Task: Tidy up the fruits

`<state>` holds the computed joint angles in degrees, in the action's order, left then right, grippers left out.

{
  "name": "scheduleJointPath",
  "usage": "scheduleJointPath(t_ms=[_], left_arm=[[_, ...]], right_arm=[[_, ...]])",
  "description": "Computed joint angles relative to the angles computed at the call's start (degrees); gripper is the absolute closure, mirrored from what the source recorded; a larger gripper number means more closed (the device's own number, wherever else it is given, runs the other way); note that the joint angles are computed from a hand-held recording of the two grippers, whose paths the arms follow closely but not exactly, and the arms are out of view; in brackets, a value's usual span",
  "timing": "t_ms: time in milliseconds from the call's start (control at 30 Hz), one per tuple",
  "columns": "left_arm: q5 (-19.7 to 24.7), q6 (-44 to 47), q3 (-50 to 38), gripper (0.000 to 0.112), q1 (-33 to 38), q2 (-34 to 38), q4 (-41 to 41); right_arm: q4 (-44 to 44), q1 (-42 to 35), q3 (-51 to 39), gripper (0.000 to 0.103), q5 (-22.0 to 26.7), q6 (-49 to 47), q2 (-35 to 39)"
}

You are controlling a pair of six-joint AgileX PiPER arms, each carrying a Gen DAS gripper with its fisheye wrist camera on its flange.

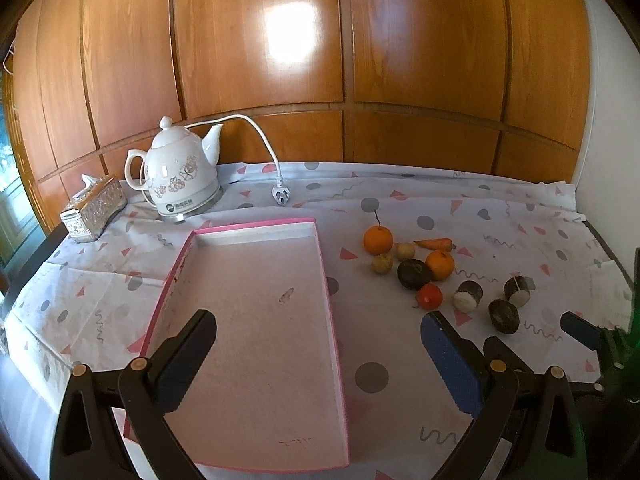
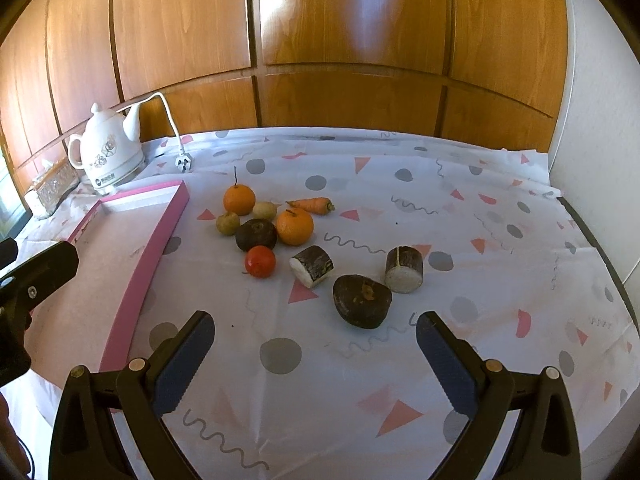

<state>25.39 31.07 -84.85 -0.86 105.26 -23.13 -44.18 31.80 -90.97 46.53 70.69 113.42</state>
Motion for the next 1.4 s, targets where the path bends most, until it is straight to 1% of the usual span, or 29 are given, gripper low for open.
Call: scheduleJointPath(t_ms=[267,500,600,633,700,733,800,867,933,1033,1100,1133,1167,1267,1400], left_arm=[[0.29,-1.97,-0.64,0.010,-0.92,0.56,2.01],[1.55,-2.45,-2.27,0.010,-1.97,2.12,2.79],[3.16,-0.95,-3.33,0.010,-1.96,3.16,1.16],[4.63,0.47,-4.16,0.010,-1.69,3.81,-0.55],[8.73,3.75,-6.49,0.010,-0.91,5.54,-4.52],[11.31,5.30,-7.85,0.010,-0.46,6.57,-6.65],[17.93,7.02,-11.36,0.010,0.41,9.24,-10.08],[20.87,6.30,-13.04,0.010,0.17,10.74,-10.12],[22.56,6.05,-14.00,0.010,-0.27,11.84,-10.23],[24.32,5.13,-15.61,0.010,-0.93,13.36,-9.55],[25.92,4.89,-16.81,0.012,-1.24,14.35,-9.07],[26.72,4.80,-17.48,0.014,-1.45,14.94,-8.82],[27.33,4.66,-18.13,0.018,-1.65,15.48,-8.58],[29.27,4.45,-20.76,0.020,-1.91,17.33,-8.40],[29.11,4.36,-22.66,0.034,-2.80,18.75,-8.13]], right_arm=[[0.21,-0.34,1.01,0.001,-0.62,-0.43,-0.57],[0.88,-1.88,3.94,0.001,-2.68,-0.14,-2.02],[1.49,-2.92,5.40,0.001,-3.93,-0.65,-2.84],[1.69,-3.32,6.09,0.001,-4.63,-0.87,-3.26],[2.82,-4.84,8.31,0.006,-6.76,-1.53,-4.67],[3.59,-5.43,9.01,0.011,-7.38,-2.13,-5.09],[6.03,-7.36,11.08,0.021,-9.06,-4.11,-6.16],[9.14,-9.61,12.98,0.039,-10.37,-6.31,-6.90],[10.35,-11.18,14.56,0.045,-11.74,-6.85,-7.32],[10.78,-12.48,14.92,0.054,-12.12,-7.22,-6.91],[10.42,-13.14,13.83,0.057,-11.43,-7.40,-6.02],[11.11,-13.70,13.64,0.060,-11.90,-7.96,-5.90],[12.38,-14.47,13.44,0.062,-12.84,-8.80,-5.84],[13.04,-15.55,11.19,0.061,-13.34,-10.15,-4.67],[16.20,-16.90,7.36,0.061,-13.31,-13.83,-2.27]])
